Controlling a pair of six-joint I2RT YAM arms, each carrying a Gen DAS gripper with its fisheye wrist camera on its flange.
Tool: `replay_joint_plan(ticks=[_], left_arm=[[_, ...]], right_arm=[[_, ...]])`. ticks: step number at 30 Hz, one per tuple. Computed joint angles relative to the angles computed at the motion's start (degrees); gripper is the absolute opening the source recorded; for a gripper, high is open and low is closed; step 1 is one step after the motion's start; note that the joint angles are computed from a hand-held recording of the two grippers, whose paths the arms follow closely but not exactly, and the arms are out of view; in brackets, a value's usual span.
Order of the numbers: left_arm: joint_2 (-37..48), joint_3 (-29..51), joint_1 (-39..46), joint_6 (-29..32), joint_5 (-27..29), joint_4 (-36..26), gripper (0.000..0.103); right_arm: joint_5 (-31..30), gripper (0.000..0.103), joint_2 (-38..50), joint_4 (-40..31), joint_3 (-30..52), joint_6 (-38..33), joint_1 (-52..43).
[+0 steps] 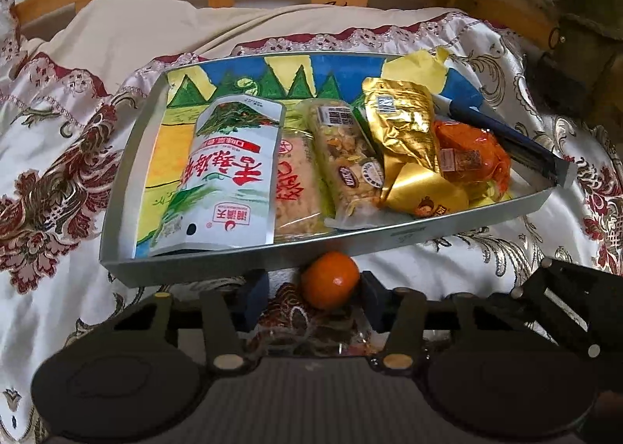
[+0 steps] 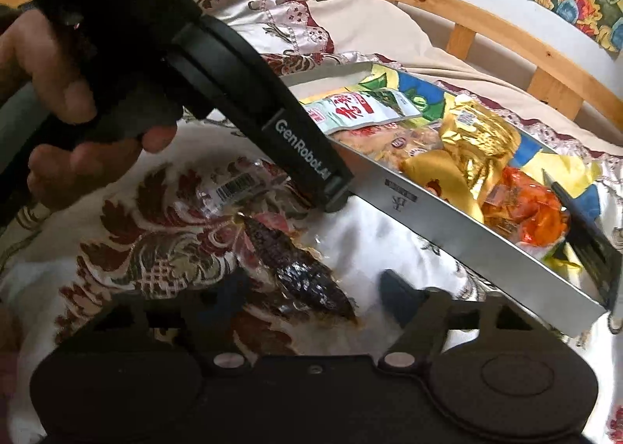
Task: Organize snacks
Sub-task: 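Move the left tool to the orange tangerine while the right tool approaches the brown dried-meat packet, then grasp the tangerine with the left tool while the right tool grasps the dried-meat packet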
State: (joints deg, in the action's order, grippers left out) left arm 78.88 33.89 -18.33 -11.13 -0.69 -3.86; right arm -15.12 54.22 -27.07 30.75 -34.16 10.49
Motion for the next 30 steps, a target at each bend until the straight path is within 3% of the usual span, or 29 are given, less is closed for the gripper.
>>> replay_joint_plan(ticks=[4,7,12,15,17,23,26,30], left_arm=[[-2.1,-1.1,-0.1,0.9,0.5,-0.5,0.034],[-3.4,-1.8,0.3,0.9,0.8,-0.9,0.034],[-7.5,-3.1,2.1,0.4,1.4,-3.3,0.034],[-10.9,-5.0,3.9,0.1,1.7,-4.6,0.034],[-13.3,-6.3,5.3,-0.2,2.0,-5.3,0.034],[-17.9,-8.4,9.5,-1.0,3.6,-7.6,0.034],[-20.2,-9.6,10.7,-1.8,4.1,-8.6,0.034],[-23.6,-11.2,11.3,-3.3,4.2,-10.2,0.034]], right_arm=[[-1.0,0.048,-1.4,-4.0,1.0,-2.2,-1.7],[0.7,0.046,-3.6,-5.3,0.6,-3.9,-1.2],[1.9,0.048,-5.3,-6.0,0.2,-3.5,-0.7],[3.7,0.063,-5.6,-4.5,-0.5,-4.0,0.7],[3.5,0.068,-4.6,-3.5,-0.3,-5.2,0.7],[-2.5,0.083,5.1,-1.6,3.7,-10.7,-2.4],[-5.2,0.075,9.5,-4.3,7.1,-11.1,-4.0],[-3.2,0.063,5.5,-5.0,5.3,-10.9,-3.2]])
